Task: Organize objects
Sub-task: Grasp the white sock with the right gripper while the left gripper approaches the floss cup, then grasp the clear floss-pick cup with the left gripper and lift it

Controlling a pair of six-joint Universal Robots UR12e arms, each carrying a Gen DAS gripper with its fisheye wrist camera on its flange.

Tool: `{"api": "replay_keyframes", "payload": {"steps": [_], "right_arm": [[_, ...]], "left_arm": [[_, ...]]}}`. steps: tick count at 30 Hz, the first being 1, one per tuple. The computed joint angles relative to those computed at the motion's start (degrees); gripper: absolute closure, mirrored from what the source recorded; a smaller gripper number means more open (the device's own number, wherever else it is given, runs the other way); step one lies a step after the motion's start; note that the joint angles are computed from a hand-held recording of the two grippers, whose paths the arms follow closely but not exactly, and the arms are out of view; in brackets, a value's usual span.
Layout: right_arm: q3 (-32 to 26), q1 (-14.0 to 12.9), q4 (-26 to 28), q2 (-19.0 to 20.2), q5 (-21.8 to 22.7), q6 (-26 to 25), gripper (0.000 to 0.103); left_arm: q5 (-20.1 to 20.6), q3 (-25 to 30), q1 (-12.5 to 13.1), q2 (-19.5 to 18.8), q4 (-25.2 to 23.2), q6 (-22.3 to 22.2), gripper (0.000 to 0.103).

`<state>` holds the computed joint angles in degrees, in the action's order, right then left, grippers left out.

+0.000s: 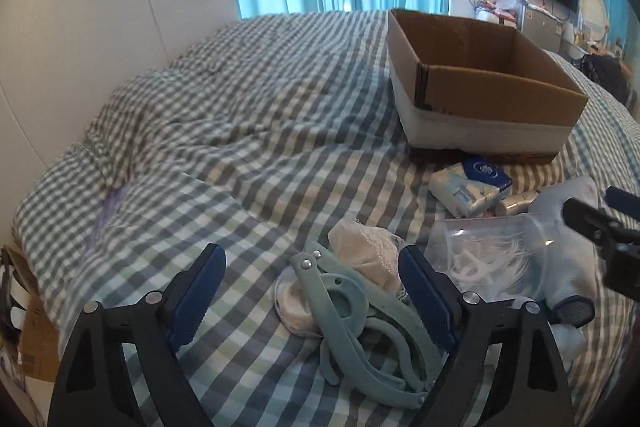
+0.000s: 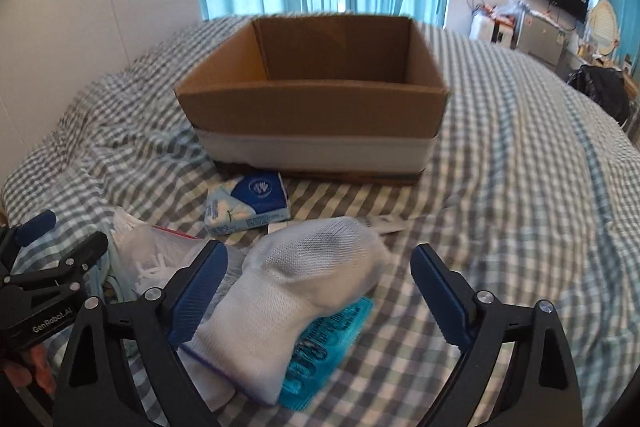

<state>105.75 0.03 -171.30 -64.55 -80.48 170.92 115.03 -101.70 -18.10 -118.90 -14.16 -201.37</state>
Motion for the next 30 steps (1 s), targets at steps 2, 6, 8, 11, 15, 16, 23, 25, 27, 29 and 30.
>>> {"api": "replay_keyframes", "payload": {"steps": [2, 6, 8, 11, 15, 16, 23, 25, 27, 29, 30], "right_arm": [[-0.6, 0.0, 1.5, 0.5, 0.3, -0.1, 0.017], [-1.3, -0.9, 5.4, 1.5, 4.9, -1.1, 0.033], [-1.0, -1.1, 5.1, 1.5, 5.3, -2.2, 0.04], [0.0, -2.0, 4.0, 0.8, 7.2, -2.8, 0.05], [1.5, -2.9, 0.9, -0.7, 6.3, -3.1, 0.053], [1.9, -3.3, 0.0, -1.2, 6.5, -3.0, 0.053], [3.8, -5.9, -4.1, -3.8, 7.2, -1.6, 0.054], [4.3, -6.9, -5.0, -4.2, 7.7, -0.7, 0.054], [4.5, -7.8, -5.0, -4.6, 8.4, 0.1, 0.054], [5.0, -8.6, -5.9, -5.0, 8.6, 0.9, 0.054], [5.1, -8.8, -6.3, -5.1, 8.7, 1.2, 0.054]], "left_arm": [[-0.9, -0.1, 0.0, -0.2, 0.9, 0.7, 0.012], [-1.9, 1.1, -0.7, -0.6, 0.7, 2.5, 0.012], [-1.4, 1.8, -1.1, -0.6, -0.1, 2.8, 0.012], [-2.1, 2.4, -1.2, -0.3, -0.6, 2.7, 0.012], [-2.2, 3.0, -1.7, -0.1, -0.4, 2.4, 0.012], [-1.8, 3.2, -2.0, -0.1, -0.4, 2.6, 0.012], [-2.0, 5.5, -3.6, -1.0, 0.0, 4.0, 0.012], [-3.7, 5.9, -3.9, -1.5, 0.2, 4.1, 0.012], [-5.8, 7.0, -4.2, -2.2, -0.7, 4.4, 0.012], [-7.4, 7.9, -4.6, -2.9, -1.3, 5.0, 0.012], [-8.2, 8.1, -4.7, -3.0, -1.2, 5.2, 0.012]]}}
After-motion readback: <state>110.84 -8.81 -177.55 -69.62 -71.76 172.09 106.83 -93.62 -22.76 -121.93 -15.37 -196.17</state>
